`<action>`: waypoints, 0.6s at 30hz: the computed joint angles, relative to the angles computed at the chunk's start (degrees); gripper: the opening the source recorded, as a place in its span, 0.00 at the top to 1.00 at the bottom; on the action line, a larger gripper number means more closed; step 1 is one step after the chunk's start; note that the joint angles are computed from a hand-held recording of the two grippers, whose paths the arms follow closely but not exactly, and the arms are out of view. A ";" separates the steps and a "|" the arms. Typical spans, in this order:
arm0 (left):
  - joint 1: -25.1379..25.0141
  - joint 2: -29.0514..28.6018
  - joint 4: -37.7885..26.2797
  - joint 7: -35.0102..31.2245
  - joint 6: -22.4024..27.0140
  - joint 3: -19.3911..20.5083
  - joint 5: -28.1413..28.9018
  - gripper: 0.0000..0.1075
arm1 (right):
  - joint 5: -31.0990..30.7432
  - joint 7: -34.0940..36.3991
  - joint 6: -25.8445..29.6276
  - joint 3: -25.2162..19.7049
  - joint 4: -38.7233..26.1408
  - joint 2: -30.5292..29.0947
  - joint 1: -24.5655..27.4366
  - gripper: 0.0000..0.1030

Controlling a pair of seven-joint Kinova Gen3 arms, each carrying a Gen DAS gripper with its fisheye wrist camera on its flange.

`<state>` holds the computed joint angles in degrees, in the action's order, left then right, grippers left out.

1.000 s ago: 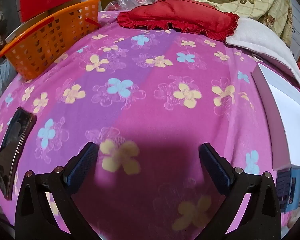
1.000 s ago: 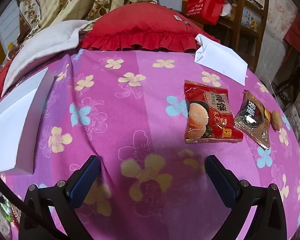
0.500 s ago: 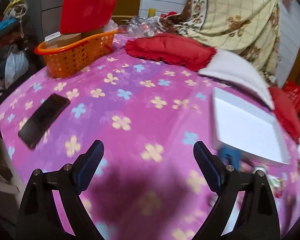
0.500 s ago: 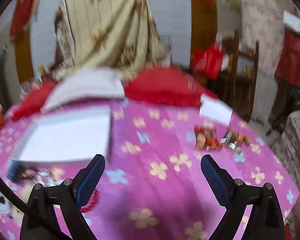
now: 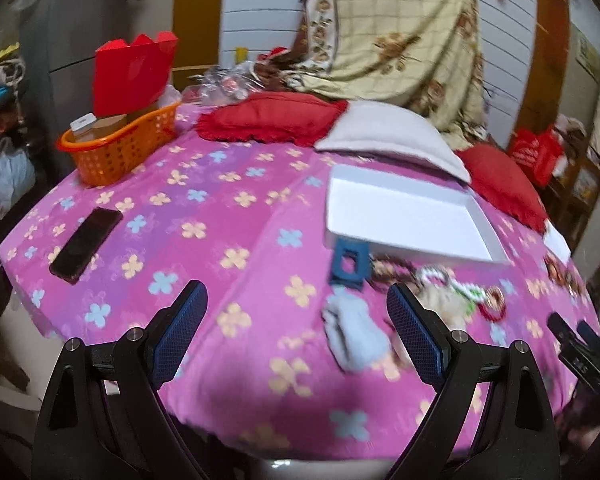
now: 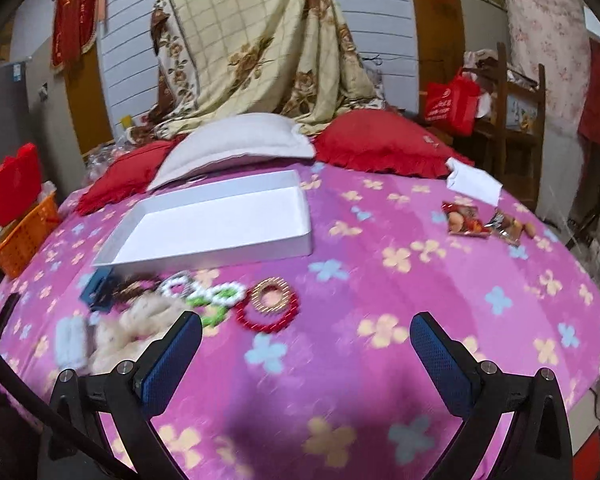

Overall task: Organize jewelry
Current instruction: 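Move both tools over the bed toward the scattered jewelry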

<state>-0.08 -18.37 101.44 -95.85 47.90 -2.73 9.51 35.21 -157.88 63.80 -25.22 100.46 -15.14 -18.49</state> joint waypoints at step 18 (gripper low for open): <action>2.65 -7.26 3.23 1.30 3.29 3.37 -3.67 0.15 | 3.07 -10.22 10.13 -7.10 -3.51 0.57 -6.37 0.00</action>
